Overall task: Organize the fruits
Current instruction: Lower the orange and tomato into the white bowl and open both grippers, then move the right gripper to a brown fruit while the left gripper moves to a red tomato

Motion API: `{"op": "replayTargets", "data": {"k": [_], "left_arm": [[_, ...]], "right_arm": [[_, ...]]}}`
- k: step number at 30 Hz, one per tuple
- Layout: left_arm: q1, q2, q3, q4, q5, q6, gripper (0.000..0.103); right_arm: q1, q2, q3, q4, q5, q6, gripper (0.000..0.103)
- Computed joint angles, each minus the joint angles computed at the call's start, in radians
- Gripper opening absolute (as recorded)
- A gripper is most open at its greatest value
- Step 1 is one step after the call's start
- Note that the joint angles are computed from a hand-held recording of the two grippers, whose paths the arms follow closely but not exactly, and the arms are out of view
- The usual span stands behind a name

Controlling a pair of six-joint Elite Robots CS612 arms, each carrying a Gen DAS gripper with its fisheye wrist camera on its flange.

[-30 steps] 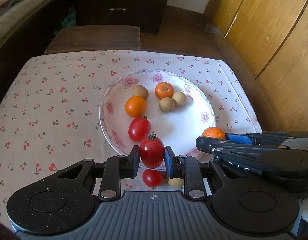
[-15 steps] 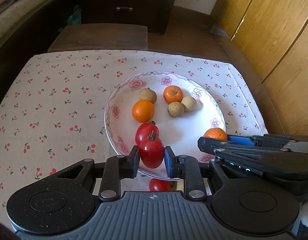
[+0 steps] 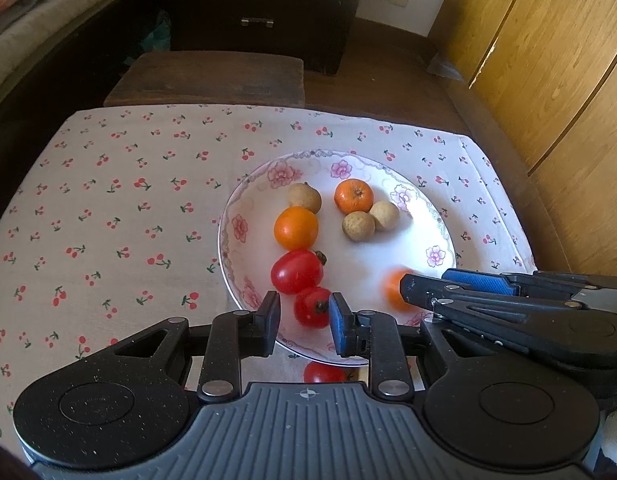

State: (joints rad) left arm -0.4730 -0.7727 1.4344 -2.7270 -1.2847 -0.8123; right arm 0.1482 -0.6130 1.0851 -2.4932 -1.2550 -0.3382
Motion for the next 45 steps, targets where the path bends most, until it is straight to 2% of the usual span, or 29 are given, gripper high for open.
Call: {"op": "replayTargets", "data": {"k": [17, 31, 38, 45], "left_arm": [[-0.004, -0.02, 0.028, -0.038, -0.003, 0.007, 0.04], [-0.02, -0.054, 0.082, -0.065, -0.006, 0.021, 0.041], [-0.023, -0.064, 0.102, -0.056, -0.039, 0.006, 0.041], [-0.025, -0.073, 0.116, -0.047, -0.033, 0.0, 0.044]], "right_arm": [[-0.005, -0.021, 0.033, -0.039, 0.012, 0.015, 0.035], [-0.012, -0.077, 0.125, -0.068, 0.022, -0.024, 0.036], [-0.013, -0.092, 0.154, -0.055, 0.008, -0.025, 0.036], [-0.013, -0.092, 0.155, -0.025, 0.018, -0.02, 0.036]]}}
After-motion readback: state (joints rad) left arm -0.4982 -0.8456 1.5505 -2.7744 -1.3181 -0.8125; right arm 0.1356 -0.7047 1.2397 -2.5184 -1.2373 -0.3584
